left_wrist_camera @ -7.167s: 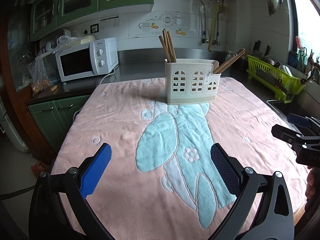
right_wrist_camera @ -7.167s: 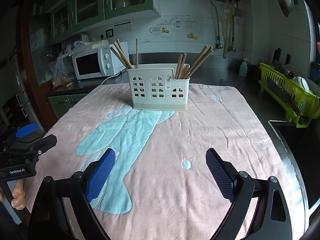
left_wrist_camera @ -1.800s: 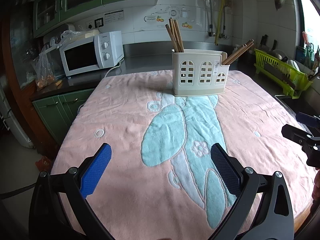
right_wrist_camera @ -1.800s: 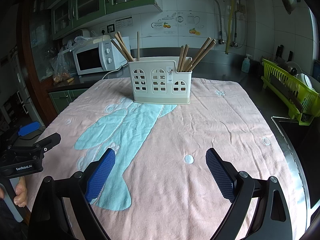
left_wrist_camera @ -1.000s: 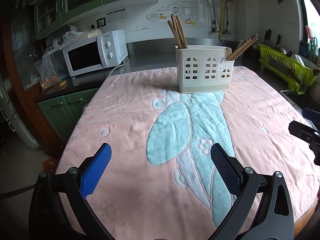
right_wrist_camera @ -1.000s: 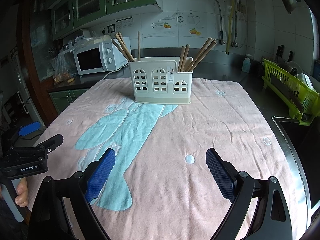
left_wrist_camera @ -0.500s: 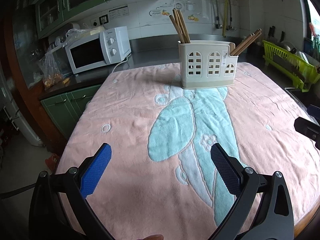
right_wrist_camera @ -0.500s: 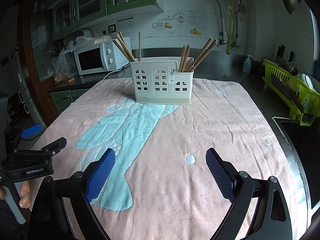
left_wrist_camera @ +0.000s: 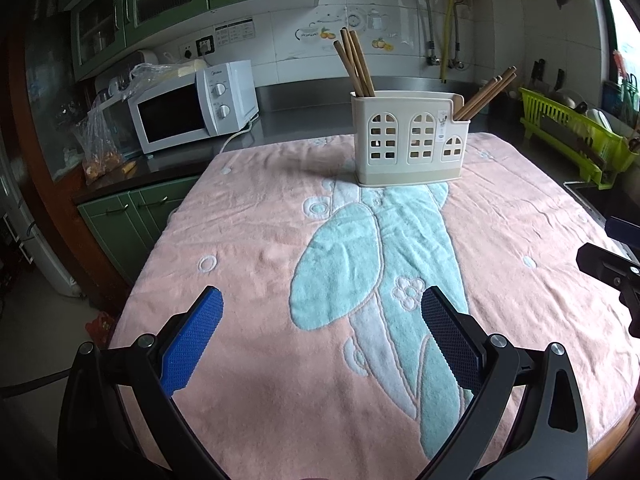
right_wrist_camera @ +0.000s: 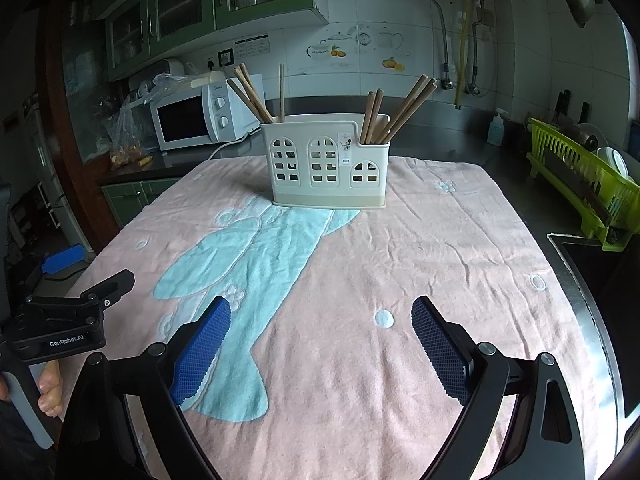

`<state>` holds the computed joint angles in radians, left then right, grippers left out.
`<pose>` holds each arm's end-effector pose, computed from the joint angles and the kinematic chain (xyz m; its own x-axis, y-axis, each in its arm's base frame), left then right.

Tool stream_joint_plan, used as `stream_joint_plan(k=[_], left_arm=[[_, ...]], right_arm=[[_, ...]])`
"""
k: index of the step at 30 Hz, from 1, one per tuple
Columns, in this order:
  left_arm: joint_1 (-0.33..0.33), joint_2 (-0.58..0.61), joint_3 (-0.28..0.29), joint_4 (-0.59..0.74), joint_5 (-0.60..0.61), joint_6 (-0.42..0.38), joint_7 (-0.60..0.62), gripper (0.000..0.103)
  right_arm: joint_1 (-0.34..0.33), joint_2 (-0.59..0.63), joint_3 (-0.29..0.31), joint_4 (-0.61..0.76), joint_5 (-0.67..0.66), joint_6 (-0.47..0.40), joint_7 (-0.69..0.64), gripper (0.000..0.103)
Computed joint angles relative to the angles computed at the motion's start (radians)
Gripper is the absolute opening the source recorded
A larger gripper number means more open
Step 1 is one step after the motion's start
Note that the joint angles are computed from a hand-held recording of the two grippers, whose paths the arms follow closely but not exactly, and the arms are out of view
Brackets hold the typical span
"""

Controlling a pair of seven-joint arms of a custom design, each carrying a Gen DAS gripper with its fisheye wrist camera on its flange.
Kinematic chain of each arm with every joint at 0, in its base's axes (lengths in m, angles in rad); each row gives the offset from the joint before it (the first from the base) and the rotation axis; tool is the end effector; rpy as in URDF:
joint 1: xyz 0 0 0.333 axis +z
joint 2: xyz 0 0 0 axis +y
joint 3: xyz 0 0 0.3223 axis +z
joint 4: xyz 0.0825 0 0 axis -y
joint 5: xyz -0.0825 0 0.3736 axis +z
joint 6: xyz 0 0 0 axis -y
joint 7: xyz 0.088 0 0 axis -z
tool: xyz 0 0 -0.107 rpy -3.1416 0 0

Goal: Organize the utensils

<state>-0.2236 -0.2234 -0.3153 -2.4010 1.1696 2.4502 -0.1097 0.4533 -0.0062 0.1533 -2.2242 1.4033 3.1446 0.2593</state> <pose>0.4085 -0.2480 0.4358 0.3116 -0.9463 -0.0864 -0.6003 -0.1256 -0.7899 0.4787 0.2263 0.4438 0.5204 -0.8510 -0.0704 -0.5447 -0.2673 -0.7949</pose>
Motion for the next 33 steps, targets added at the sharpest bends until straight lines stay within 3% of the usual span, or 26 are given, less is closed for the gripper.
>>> stream_joint_plan(k=[33], left_arm=[[0.007, -0.005, 0.001, -0.001, 0.026, 0.04, -0.02, 0.098]], right_arm=[[0.001, -0.002, 0.001, 0.005, 0.035, 0.004, -0.03, 0.089]])
